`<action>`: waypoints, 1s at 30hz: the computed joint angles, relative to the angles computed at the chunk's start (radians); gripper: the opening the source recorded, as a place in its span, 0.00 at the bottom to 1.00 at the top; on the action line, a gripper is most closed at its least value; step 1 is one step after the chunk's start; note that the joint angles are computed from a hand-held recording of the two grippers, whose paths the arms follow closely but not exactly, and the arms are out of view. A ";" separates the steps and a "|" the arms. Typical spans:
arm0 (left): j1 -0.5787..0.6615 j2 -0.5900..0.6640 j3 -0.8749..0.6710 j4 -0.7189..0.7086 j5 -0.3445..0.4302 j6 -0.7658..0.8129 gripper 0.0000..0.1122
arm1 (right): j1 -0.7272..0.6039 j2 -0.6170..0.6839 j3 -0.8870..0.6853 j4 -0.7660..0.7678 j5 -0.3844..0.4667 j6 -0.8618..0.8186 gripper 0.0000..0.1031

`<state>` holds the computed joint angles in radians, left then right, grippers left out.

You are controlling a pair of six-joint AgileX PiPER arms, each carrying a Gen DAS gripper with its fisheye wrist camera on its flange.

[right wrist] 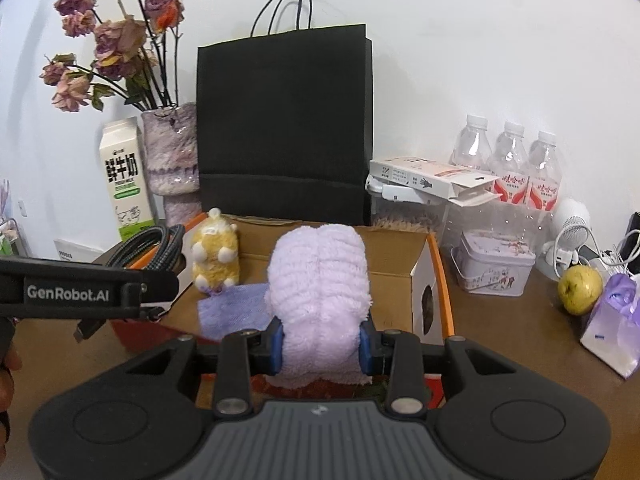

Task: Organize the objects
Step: 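Carry the cable and pink towel toward the red box with both tools, then release the cable and towel into the red box with both tools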

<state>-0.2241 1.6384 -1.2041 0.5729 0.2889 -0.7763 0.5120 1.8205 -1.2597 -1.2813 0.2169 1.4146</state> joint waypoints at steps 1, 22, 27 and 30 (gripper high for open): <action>0.002 0.013 -0.011 0.004 -0.011 -0.001 0.72 | -0.006 0.012 -0.018 0.036 -0.003 -0.040 0.32; 0.049 0.221 -0.192 -0.087 -0.146 0.127 0.72 | -0.074 0.236 -0.348 0.681 0.052 -0.774 0.33; 0.054 0.227 -0.204 -0.201 -0.149 0.261 0.73 | -0.072 0.266 -0.387 0.658 0.078 -0.751 0.39; 0.055 0.236 -0.220 -0.249 -0.129 0.310 0.76 | -0.074 0.278 -0.403 0.658 0.094 -0.742 0.46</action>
